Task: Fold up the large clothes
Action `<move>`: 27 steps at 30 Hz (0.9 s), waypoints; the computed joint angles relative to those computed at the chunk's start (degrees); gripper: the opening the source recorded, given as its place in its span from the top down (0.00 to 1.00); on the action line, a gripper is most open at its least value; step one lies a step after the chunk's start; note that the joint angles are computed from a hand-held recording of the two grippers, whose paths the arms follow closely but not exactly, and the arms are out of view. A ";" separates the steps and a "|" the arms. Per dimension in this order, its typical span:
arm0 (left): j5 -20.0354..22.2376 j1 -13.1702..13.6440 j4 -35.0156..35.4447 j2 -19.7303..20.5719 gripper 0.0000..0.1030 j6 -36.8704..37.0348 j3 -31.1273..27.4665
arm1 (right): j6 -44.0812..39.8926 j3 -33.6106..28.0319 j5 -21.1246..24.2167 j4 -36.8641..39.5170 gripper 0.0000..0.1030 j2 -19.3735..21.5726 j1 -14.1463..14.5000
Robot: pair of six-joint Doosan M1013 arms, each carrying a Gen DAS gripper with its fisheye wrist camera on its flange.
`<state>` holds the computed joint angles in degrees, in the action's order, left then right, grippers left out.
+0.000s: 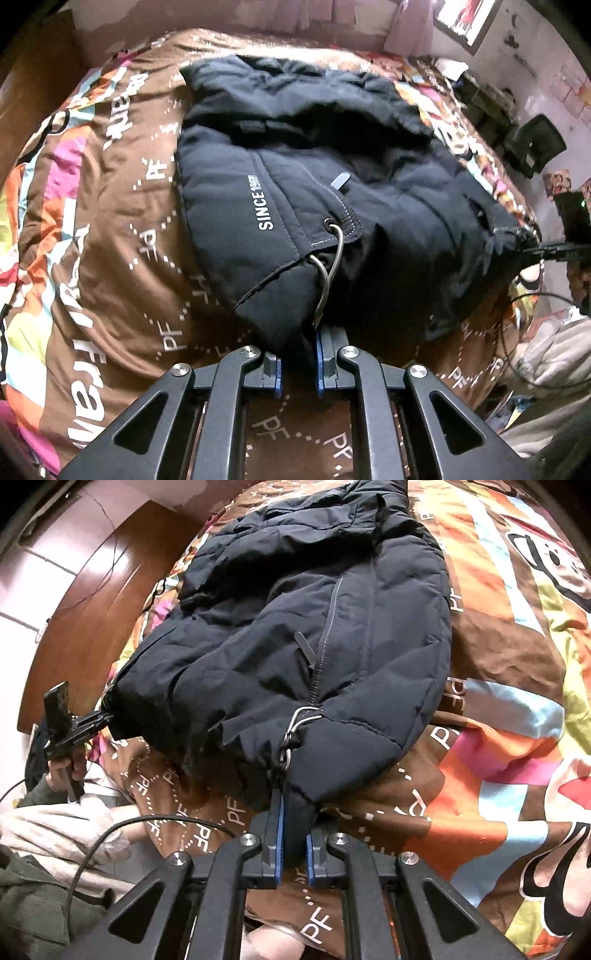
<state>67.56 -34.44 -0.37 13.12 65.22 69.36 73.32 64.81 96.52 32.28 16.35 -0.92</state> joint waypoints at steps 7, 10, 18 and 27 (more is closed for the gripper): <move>-2.04 0.22 1.56 2.12 0.91 -1.48 -5.41 | 0.07 -3.66 -0.63 1.96 0.92 0.59 0.21; -2.81 0.59 2.42 3.00 0.91 -2.01 -7.77 | -0.26 -5.72 -1.35 2.44 0.92 1.12 0.34; -4.27 2.56 5.51 7.24 0.91 -8.11 -16.30 | 0.79 -12.43 -6.39 8.48 0.92 3.91 -0.56; 2.20 5.46 7.46 17.32 0.91 -9.76 -33.38 | 5.73 -24.32 -14.46 9.75 0.92 11.19 0.23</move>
<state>69.76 -28.97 7.09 30.45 55.45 35.99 79.05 40.48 82.05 42.03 27.54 -0.69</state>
